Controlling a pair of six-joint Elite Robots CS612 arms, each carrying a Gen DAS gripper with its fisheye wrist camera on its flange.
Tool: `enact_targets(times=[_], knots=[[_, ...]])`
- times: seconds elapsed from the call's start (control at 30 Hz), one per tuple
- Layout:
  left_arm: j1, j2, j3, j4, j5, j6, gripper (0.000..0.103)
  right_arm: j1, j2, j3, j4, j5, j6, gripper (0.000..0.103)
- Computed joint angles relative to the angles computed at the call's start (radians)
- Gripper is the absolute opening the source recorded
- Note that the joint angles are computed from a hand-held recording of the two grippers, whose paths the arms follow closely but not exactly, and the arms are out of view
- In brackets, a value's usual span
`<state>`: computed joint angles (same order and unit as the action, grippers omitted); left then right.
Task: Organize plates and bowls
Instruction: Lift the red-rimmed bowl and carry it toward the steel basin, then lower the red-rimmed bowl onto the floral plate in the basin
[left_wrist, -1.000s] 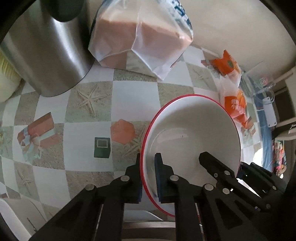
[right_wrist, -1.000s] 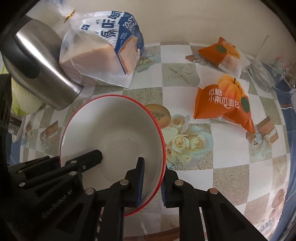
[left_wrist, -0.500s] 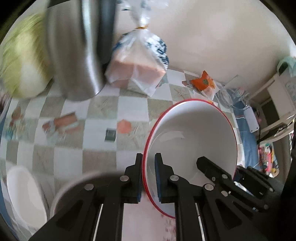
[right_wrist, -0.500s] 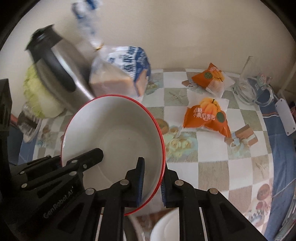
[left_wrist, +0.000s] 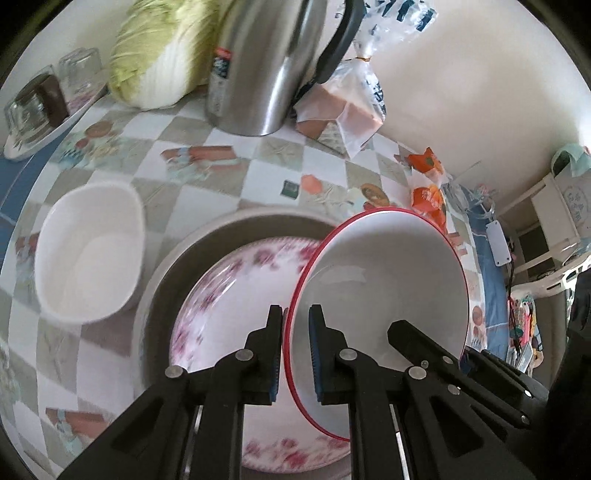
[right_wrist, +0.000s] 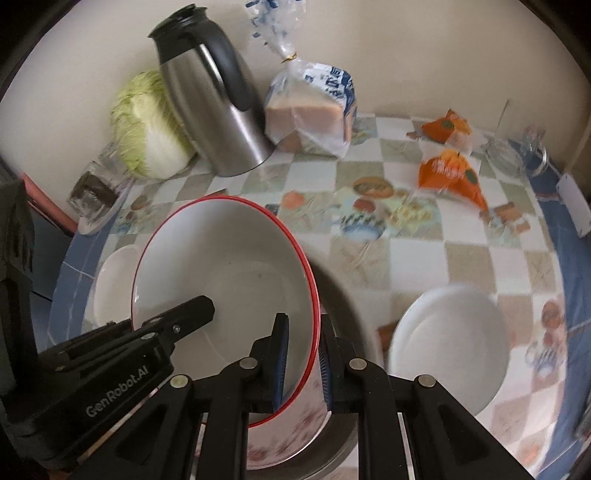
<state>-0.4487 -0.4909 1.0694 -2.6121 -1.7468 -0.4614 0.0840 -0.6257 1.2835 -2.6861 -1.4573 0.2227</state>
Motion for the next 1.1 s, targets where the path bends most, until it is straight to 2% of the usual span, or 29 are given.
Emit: enact_targets(times=[0.1, 0.2, 0.43, 0.73, 1.1], knots=[[0.000, -0.017, 0.038, -0.019, 0.014, 0.007, 0.012, 0.004, -0.007, 0.031, -0.035, 0.018, 0.030, 0.017], [0.001, -0.024, 0.056, -0.031, 0.019, 0.018, 0.012, 0.015, -0.013, 0.056, -0.066, 0.004, 0.049, 0.017], [0.009, -0.025, 0.064, -0.027, 0.009, 0.034, 0.012, 0.020, -0.013, 0.081, -0.130, 0.012, 0.102, 0.017], [0.014, -0.010, 0.040, -0.002, -0.009, 0.033, 0.012, 0.017, 0.002, 0.064, -0.113, 0.040, 0.109, 0.017], [0.018, 0.003, 0.022, 0.025, -0.016, 0.039, 0.013, 0.022, 0.016, 0.043, -0.081, 0.021, 0.118, 0.017]])
